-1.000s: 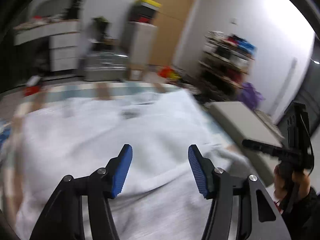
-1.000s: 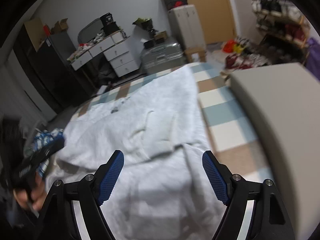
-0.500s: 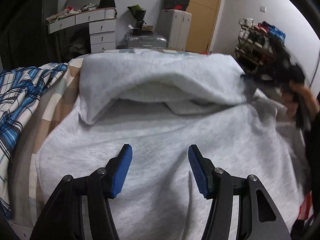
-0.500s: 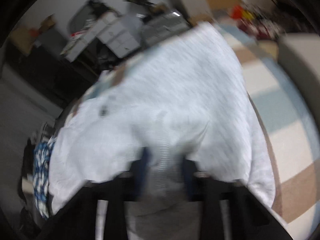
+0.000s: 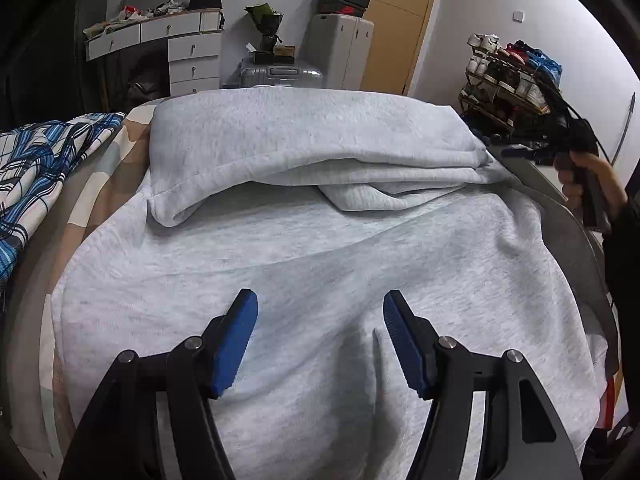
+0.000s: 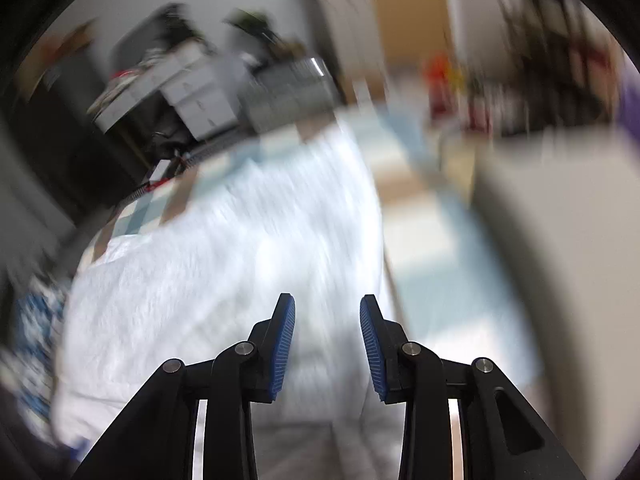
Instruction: Fold large clothes
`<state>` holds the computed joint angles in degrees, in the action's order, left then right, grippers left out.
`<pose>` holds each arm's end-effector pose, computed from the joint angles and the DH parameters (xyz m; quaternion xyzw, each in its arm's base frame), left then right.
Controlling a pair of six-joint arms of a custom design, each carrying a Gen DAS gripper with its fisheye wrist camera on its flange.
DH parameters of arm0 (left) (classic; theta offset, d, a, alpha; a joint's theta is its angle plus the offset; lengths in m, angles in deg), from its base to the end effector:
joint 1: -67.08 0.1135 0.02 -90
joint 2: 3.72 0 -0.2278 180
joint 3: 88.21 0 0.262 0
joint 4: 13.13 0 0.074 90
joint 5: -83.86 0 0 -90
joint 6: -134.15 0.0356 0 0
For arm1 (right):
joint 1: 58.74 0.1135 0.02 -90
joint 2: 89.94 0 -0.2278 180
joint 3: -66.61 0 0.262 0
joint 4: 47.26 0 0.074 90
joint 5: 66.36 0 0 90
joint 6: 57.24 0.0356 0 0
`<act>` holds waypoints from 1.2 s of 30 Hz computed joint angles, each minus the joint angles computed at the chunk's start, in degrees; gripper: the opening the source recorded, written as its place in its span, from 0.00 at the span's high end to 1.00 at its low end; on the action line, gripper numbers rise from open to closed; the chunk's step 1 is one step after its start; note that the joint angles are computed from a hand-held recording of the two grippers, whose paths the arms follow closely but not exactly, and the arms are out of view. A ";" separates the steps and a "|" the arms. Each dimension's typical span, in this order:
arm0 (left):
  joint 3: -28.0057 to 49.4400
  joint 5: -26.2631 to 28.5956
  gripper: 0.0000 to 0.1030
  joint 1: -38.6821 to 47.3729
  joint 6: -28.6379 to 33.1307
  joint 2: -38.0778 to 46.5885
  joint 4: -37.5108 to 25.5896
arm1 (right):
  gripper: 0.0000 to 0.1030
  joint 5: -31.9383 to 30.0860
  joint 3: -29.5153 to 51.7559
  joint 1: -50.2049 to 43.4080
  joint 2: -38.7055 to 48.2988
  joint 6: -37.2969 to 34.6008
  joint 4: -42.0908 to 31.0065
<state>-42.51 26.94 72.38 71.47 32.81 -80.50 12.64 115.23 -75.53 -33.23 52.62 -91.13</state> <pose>0.1515 -0.0055 0.2026 0.2526 0.8901 -0.1890 0.3289 0.2140 -0.0575 0.1812 0.2662 0.9032 0.0993 0.3219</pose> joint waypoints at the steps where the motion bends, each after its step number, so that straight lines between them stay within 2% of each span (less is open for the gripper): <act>1: -0.45 -0.21 0.41 -0.12 -0.03 -0.74 -0.20 | 0.67 -0.56 -1.84 -0.30 -1.98 -0.40 1.37; 4: -0.70 -0.74 0.41 -0.61 -0.13 -0.58 0.00 | 0.48 1.26 -2.04 1.75 -3.96 -0.75 1.88; 6: -0.55 -0.14 0.41 -0.13 0.28 0.77 0.55 | 0.45 -0.36 -0.71 2.74 -3.65 -0.79 2.38; 7: -0.42 0.30 0.40 0.18 0.35 1.10 0.47 | 0.38 0.40 0.05 3.50 -2.58 -0.72 3.08; 8: -0.53 0.51 0.40 0.27 0.26 1.18 0.59 | 0.30 2.19 1.63 4.98 0.48 -0.13 4.20; 10: -0.54 0.97 0.40 0.95 0.63 2.14 1.25 | 0.28 2.15 4.89 5.03 8.50 0.00 6.37; 12: -0.70 1.22 0.40 1.30 0.77 2.21 1.35 | 0.36 0.52 5.97 5.43 15.06 1.89 8.59; 13: -0.72 1.45 0.40 1.53 0.90 2.30 1.30 | 0.64 -0.30 6.67 5.83 16.66 1.84 8.48; 14: -0.71 1.70 0.40 1.81 1.00 2.54 1.28 | 0.80 1.68 6.83 6.77 16.03 1.14 8.18; 15: -0.60 1.89 0.40 2.03 1.05 2.74 1.20 | 0.87 4.31 6.03 8.38 13.41 -0.13 8.10; 16: -0.60 2.16 0.40 2.31 1.21 2.82 1.07 | 0.91 3.76 3.83 9.17 8.76 -2.54 9.12; 17: -0.56 2.39 0.40 2.53 1.36 3.12 1.05 | 0.92 0.20 2.22 9.32 2.98 -4.69 8.98; 18: -0.54 2.34 0.40 2.41 1.20 3.08 0.95 | 0.93 0.17 1.55 9.47 0.07 -5.27 8.84; 20: -0.33 2.33 0.40 2.36 1.18 3.53 0.80 | 0.93 4.49 0.87 9.84 -6.12 -6.13 7.32; 21: -0.26 2.56 0.40 2.53 1.30 3.82 0.75 | 0.93 7.51 1.26 9.15 -6.14 -6.34 7.27; 23: -0.04 3.30 0.40 3.08 1.64 4.52 0.51 | 0.93 11.41 3.92 6.94 0.45 -6.07 6.30; 25: 0.02 3.82 0.40 3.54 1.76 4.91 0.27 | 0.93 9.77 5.69 5.21 6.80 -5.60 4.90; 28: 0.05 4.38 0.40 4.05 1.87 5.03 -0.09 | 0.85 12.11 3.47 8.02 6.25 -4.38 5.82; 29: 0.12 4.34 0.40 3.95 1.70 4.99 -0.17 | 0.74 12.44 3.11 8.65 5.66 -4.05 5.67; 31: 0.09 4.13 0.40 3.84 1.68 4.83 -0.28 | 0.61 11.04 2.76 9.36 3.84 -3.37 5.01; 32: 0.00 3.94 0.40 3.68 1.59 4.60 -0.35 | 0.57 11.22 2.75 10.30 2.24 -2.69 3.93; 34: -0.01 3.58 0.40 3.22 1.21 4.39 -0.35 | 0.56 10.19 2.57 10.36 -0.78 -2.64 2.43; 36: 0.07 3.51 0.40 3.11 1.12 4.63 -0.20 | 0.46 8.65 0.02 10.35 -3.65 -2.56 3.53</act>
